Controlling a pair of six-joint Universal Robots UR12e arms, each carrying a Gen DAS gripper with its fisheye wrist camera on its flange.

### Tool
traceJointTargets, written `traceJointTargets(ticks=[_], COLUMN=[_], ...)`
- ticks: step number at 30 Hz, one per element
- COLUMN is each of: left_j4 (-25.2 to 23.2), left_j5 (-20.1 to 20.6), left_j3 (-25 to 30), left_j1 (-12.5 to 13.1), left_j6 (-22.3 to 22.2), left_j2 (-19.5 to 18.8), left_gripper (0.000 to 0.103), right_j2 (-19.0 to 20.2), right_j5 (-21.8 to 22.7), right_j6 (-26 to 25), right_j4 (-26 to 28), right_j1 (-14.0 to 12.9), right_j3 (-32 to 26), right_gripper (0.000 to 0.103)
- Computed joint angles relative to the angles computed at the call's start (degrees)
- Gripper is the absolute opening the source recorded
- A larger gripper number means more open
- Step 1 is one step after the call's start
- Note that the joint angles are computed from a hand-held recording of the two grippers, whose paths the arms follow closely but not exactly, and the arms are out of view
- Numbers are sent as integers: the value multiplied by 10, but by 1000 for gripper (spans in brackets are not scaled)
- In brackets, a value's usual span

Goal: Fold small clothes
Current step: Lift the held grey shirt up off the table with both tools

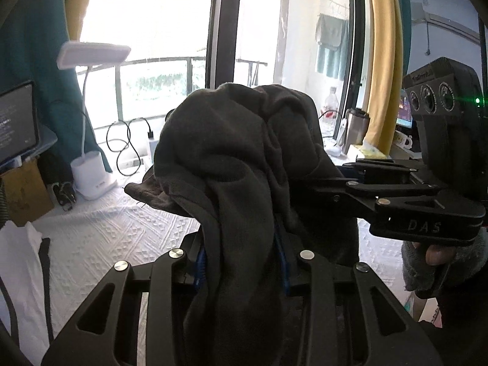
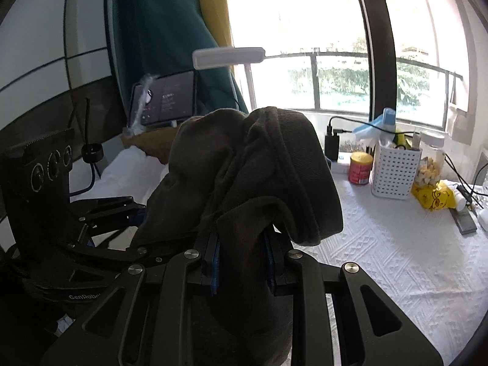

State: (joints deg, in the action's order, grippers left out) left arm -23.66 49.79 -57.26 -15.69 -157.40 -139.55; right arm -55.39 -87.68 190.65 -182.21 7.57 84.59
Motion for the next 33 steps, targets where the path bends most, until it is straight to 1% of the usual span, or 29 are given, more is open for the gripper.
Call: traceJointTargets(ticks=[2,6,16,25,33], left_j4=[16,34,109,169,200], left_j5=[-6,-9,-29,-31,-20], left_j3=[-8,-19,-38,-43,-54], left_j1=[2,5,17,29,42], left_j6=[-6,-8,-54,-99,-122], left_j2=[5,14,24,26,33], left_gripper=[34,34,33,32,32], right_j2=[-5,-13,-20,-13,0], right_j5=[-3,-8,-7,-2,18], right_j6=[-5,-23,-54,-88,-115], right_j4=[-11,-24,-59,-65,-58], right_j1=[2,6,18,28,38], right_j3=[4,9,0,-28,-62], right_gripper=[24,24,23,23,23])
